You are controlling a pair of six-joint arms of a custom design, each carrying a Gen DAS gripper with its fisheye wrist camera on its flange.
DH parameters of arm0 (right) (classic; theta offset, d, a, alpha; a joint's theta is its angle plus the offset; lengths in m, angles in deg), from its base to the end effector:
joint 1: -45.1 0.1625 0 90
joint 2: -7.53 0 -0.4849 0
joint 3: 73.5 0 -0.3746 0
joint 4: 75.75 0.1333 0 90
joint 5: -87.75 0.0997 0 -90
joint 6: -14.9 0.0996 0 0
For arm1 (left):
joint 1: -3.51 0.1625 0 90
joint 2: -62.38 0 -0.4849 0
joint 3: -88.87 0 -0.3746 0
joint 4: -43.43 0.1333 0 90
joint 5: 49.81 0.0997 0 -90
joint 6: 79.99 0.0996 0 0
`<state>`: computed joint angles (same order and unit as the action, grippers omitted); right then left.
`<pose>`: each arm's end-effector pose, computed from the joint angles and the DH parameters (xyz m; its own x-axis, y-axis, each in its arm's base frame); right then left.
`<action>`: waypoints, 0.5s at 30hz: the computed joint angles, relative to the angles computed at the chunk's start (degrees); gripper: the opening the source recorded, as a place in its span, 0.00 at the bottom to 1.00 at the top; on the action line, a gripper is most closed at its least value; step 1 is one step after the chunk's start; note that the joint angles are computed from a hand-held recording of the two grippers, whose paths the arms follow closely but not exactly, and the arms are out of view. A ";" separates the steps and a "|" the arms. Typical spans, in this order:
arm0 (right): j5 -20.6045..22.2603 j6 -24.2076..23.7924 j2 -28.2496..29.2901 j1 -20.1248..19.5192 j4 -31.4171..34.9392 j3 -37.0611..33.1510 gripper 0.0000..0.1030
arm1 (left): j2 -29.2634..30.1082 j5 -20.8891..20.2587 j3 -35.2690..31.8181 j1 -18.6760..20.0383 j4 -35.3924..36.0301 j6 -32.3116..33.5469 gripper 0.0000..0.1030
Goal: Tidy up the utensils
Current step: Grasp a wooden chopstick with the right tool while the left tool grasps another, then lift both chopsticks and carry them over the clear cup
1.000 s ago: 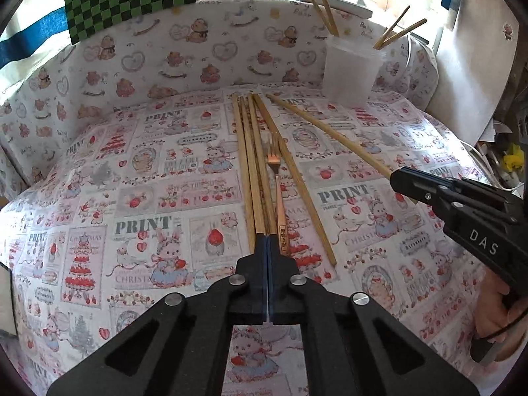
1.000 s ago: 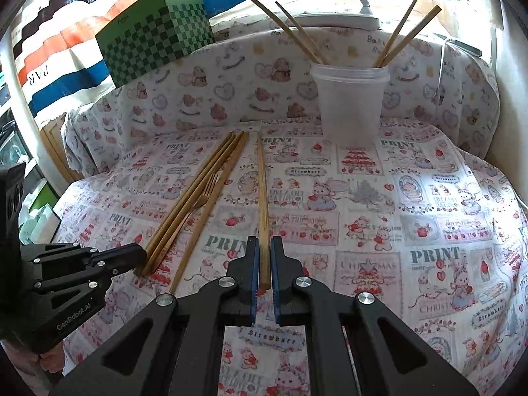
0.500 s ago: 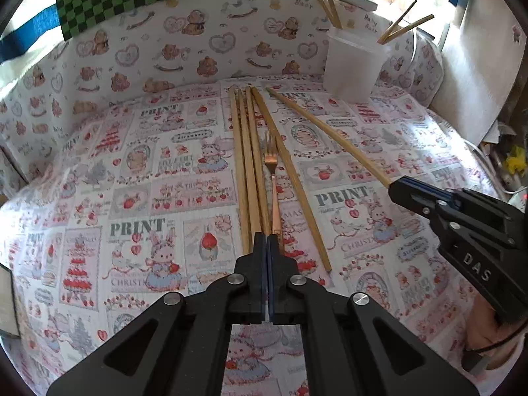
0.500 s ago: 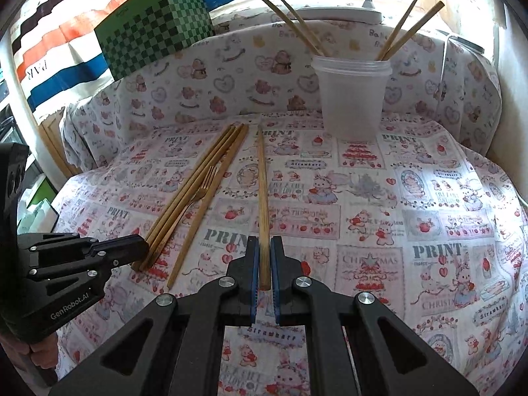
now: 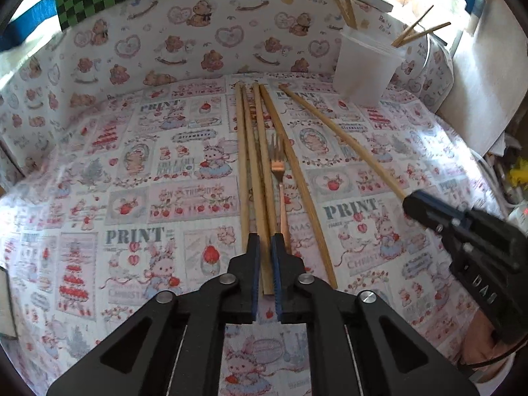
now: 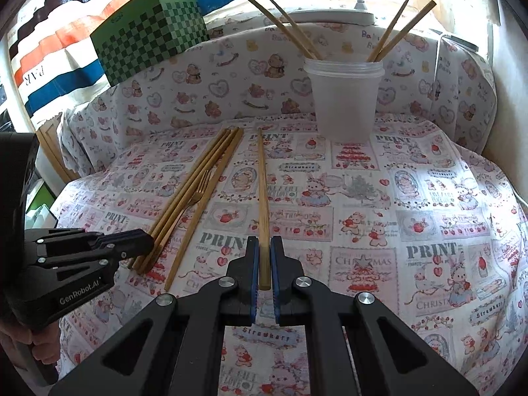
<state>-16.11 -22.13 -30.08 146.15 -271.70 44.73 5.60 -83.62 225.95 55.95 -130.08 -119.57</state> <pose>0.2179 -0.5450 0.0441 -0.6721 -0.6025 0.4305 -0.7240 0.6567 -0.2112 -0.0917 -0.4737 0.1492 -0.7496 -0.2713 -0.6037 0.1700 0.8026 -0.5717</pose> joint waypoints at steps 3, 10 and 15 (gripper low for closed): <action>-0.34 -0.37 0.20 0.13 -0.29 -0.05 0.08 | 0.06 -1.33 -0.48 0.92 -2.12 1.44 0.06; -0.68 -0.53 0.34 0.24 -0.66 -0.09 0.08 | -2.08 3.22 0.46 -0.27 7.76 -5.79 0.18; -0.77 -1.14 0.57 0.38 -1.69 0.12 0.08 | -2.14 4.97 0.42 -1.56 12.55 -9.09 0.17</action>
<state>-16.88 -23.28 -29.51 146.52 -273.39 44.85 3.46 -78.65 226.37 54.40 -117.53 -128.66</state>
